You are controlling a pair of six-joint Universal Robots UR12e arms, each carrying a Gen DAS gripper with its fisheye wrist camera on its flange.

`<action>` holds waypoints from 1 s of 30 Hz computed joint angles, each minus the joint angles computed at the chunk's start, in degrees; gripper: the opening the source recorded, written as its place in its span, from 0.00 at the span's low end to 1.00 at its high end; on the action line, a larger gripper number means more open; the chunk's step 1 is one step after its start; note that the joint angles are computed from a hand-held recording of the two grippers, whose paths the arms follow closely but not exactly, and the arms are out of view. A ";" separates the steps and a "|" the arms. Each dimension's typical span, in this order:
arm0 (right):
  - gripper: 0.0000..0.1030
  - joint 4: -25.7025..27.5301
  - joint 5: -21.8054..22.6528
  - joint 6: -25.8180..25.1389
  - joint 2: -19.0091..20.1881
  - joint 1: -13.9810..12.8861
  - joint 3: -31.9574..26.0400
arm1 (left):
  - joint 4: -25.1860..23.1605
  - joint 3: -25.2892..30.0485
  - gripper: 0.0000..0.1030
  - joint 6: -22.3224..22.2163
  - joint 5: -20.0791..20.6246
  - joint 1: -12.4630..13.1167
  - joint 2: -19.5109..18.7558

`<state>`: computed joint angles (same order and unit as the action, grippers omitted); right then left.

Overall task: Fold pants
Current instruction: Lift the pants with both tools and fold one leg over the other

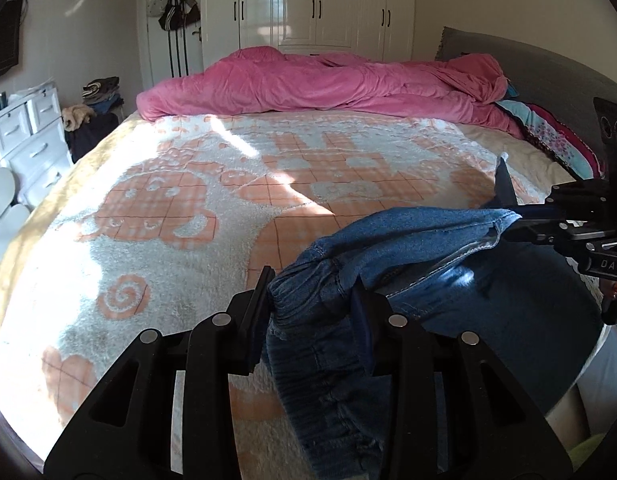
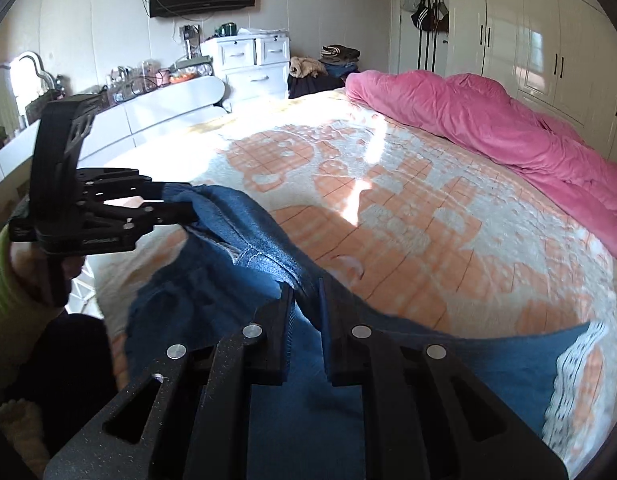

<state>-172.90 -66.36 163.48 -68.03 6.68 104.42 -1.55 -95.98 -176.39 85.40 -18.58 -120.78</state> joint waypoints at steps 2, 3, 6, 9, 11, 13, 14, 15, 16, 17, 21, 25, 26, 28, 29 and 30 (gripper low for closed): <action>0.11 -1.82 1.30 0.83 -1.54 0.04 2.91 | 0.93 -1.93 0.27 0.06 -0.39 -0.08 0.80; 0.11 -2.09 1.53 1.13 -2.14 0.13 3.95 | 1.41 -3.09 0.27 -0.14 -0.85 -0.09 1.23; 0.11 -2.42 2.37 0.87 -3.90 0.62 7.08 | 0.04 -5.45 0.28 -0.07 -0.68 -0.42 2.53; 0.11 -1.23 2.51 -0.68 -5.25 1.31 9.33 | -1.09 -7.28 0.28 -0.24 -0.70 -0.58 3.73; 0.11 0.26 3.16 -1.11 -5.78 1.70 10.43 | -1.99 -8.12 0.28 -1.36 -1.39 -0.38 4.24; 0.11 1.47 3.44 -1.54 -5.81 2.15 11.12 | -2.96 -8.85 0.30 -2.36 -1.54 -0.27 4.61; 0.11 1.86 2.90 -1.86 -5.73 2.51 11.38 | -3.41 -9.12 0.31 -2.52 -1.12 -0.35 4.72; 0.11 2.19 2.35 -1.97 -5.45 2.93 11.56 | -3.86 -9.37 0.33 -2.78 -0.52 -0.48 4.83; 0.11 2.93 2.32 -1.82 -5.19 3.14 11.64 | -4.46 -9.51 0.36 -3.07 -0.16 -0.50 4.92; 0.11 3.49 2.23 -1.61 -4.87 3.27 11.56 | -4.93 -9.76 0.37 -3.56 -0.01 -0.45 5.09; 0.11 3.96 2.36 -0.93 -4.35 3.51 11.75 | -5.57 -11.70 0.45 -6.22 -1.06 0.20 6.39; 0.13 4.91 2.76 -1.32 -4.13 3.47 11.92 | -3.48 -14.26 0.45 -8.29 0.49 0.06 8.70; 0.13 4.76 2.49 -1.54 -4.06 3.57 12.01 | -2.92 -14.50 0.45 -8.49 0.76 -0.11 9.12; 0.13 4.41 3.07 -1.20 -3.72 3.47 12.12 | -2.02 -14.09 0.45 -7.99 1.27 -0.82 9.49; 0.14 4.39 3.48 -0.58 -3.52 3.37 12.07 | -1.81 -13.43 0.45 -7.24 0.95 -1.18 9.27; 0.14 4.42 4.14 -0.19 -3.43 3.24 12.09 | -2.26 -12.31 0.45 -6.38 0.30 -1.63 8.73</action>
